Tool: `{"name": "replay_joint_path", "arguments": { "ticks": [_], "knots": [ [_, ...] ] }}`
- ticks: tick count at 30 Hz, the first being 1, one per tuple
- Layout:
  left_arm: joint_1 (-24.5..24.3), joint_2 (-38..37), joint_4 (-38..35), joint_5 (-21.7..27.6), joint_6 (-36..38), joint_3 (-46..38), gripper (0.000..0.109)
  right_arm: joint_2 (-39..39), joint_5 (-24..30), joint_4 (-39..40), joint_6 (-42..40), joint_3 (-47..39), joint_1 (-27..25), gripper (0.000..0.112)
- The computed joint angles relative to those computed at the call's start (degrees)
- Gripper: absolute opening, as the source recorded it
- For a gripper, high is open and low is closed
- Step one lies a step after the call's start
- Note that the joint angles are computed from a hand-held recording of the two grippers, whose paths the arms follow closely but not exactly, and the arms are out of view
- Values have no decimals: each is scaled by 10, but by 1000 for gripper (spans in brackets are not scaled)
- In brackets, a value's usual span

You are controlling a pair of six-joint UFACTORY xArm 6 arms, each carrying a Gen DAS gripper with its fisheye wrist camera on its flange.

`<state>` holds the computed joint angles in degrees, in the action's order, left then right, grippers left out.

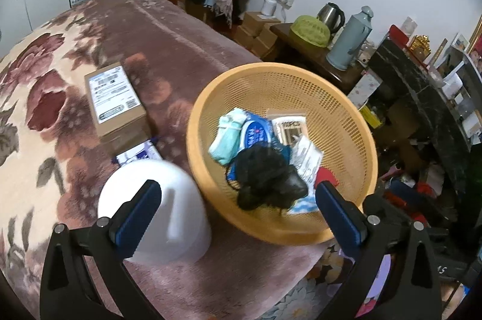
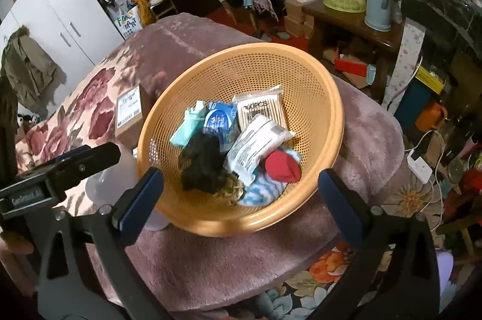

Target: Organize soft objects

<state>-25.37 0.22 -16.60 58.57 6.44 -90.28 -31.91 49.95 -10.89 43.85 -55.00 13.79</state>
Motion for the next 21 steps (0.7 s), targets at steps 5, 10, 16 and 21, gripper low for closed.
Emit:
{"name": "replay_joint_path", "arguments": {
  "ticks": [5, 10, 16, 21],
  "knots": [
    [12, -20, -3, 0, 3, 29, 102, -5, 0, -9, 16, 4, 17, 103],
    [22, -44, -5, -8, 9, 60, 102, -6, 2, -34, 44, 2, 41, 103],
    [29, -74, -9, -28, 24, 96, 102, -7, 3, -58, 71, 2, 63, 103],
    [36, -92, -17, -33, 34, 115, 102, -6, 6, -68, 86, 0, 83, 103]
  ]
}}
